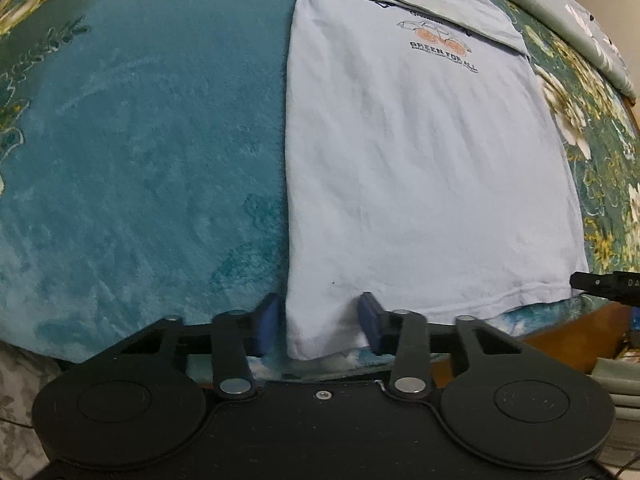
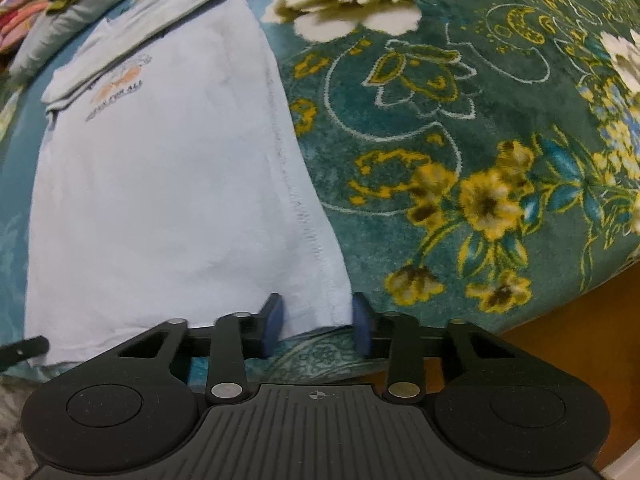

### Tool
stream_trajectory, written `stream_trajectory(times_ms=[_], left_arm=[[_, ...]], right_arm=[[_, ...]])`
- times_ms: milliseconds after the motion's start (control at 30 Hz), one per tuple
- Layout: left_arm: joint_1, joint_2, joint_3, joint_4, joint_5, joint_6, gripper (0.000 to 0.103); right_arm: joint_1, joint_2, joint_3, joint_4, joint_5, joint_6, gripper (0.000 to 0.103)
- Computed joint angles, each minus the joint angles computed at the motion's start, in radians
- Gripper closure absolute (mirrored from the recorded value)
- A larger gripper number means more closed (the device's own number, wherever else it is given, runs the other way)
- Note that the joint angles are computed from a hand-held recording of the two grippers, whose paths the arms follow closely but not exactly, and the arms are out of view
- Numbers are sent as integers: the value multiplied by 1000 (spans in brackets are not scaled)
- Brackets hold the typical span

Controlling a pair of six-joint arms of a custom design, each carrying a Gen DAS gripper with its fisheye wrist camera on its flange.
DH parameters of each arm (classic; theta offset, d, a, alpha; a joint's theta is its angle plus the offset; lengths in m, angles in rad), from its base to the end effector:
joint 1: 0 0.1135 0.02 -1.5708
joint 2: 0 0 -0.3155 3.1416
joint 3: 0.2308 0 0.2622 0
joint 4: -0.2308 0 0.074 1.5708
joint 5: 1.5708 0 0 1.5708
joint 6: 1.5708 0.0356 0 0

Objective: Fold clothes
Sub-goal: 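Move both open grippers along the shirt to its hem, then pinch the shirt hem with both grippers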

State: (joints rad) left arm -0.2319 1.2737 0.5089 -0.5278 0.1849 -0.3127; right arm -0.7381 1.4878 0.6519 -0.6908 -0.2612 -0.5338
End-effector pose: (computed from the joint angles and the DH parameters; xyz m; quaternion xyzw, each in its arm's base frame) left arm 0.1769 -0.0485 0.1769 -0.0270 0.9858 -0.1252 0.1084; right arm 0.1647 -0.1374 0.1705 0.0982 0.9864 0.0918 0.0949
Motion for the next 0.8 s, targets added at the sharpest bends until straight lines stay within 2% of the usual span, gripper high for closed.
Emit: stream_trajectory(times_ms=[33, 100, 200, 333, 800], left_arm=[[4, 0, 2, -5, 5, 1, 75], [14, 0, 4, -10, 16, -5, 81], [30, -8, 4, -17, 33, -22, 87], [34, -20, -3, -16, 38, -51, 95], [12, -10, -19, 19, 19, -57, 94]], right_arm=[[-1, 1, 2, -6, -6, 4, 81], [-6, 3, 8, -21, -23, 14, 93], [-12, 0, 15, -38, -48, 20, 97], [4, -4, 17, -35, -61, 35, 98], [32, 27, -7, 35, -49, 125, 95]])
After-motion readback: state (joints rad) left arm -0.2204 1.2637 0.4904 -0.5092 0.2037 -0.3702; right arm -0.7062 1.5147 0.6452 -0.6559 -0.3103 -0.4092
